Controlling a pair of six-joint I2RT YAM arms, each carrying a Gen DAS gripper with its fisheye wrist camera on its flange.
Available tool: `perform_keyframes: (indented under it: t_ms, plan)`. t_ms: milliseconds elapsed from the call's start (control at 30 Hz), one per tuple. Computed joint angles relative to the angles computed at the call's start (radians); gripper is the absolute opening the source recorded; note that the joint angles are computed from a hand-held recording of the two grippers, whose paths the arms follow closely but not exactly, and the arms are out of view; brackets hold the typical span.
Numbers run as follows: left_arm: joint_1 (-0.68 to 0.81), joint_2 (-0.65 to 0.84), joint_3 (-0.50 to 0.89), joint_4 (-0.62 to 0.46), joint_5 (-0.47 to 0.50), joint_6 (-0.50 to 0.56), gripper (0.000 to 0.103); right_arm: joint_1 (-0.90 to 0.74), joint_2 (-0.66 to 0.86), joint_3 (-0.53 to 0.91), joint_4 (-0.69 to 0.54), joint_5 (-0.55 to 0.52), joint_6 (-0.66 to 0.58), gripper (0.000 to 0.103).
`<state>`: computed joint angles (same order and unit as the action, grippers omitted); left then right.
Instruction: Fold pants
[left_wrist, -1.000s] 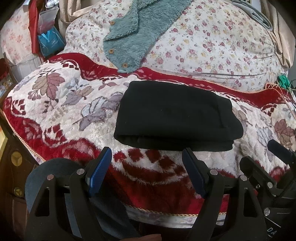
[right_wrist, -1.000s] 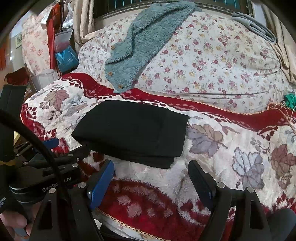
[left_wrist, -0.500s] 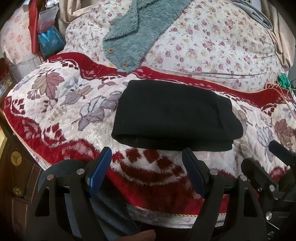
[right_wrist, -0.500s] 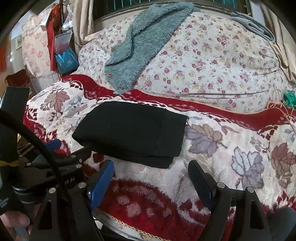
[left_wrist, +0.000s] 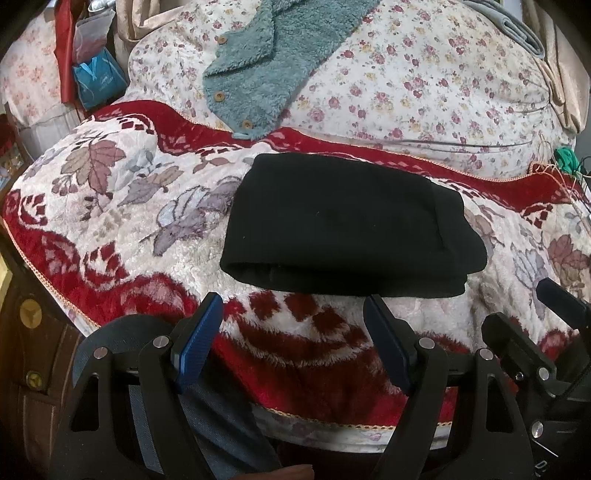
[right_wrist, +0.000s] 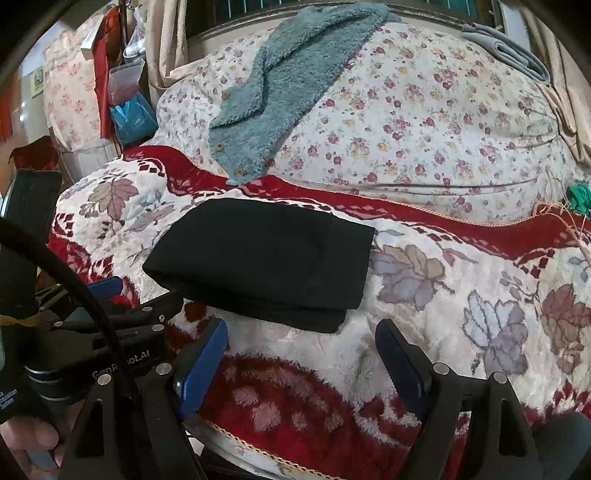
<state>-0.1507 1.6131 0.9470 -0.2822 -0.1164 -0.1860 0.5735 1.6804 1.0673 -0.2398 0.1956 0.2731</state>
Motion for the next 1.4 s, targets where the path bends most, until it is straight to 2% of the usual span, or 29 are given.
perform_keyframes:
  t_ms: [500, 767, 1400]
  plan:
    - [-0.007, 0.006, 0.01, -0.005, -0.009, 0.012, 0.079, -0.018, -0.014, -0.003, 0.004, 0.005, -0.006, 0.081]
    - [0.011, 0.002, 0.077, -0.018, -0.041, 0.047, 0.079, -0.037, 0.005, 0.061, -0.02, 0.004, -0.039, 0.081]
    - [0.028, 0.006, 0.11, -0.032, -0.014, 0.052, 0.079, -0.022, 0.023, 0.117, -0.047, 0.015, -0.063, 0.081]
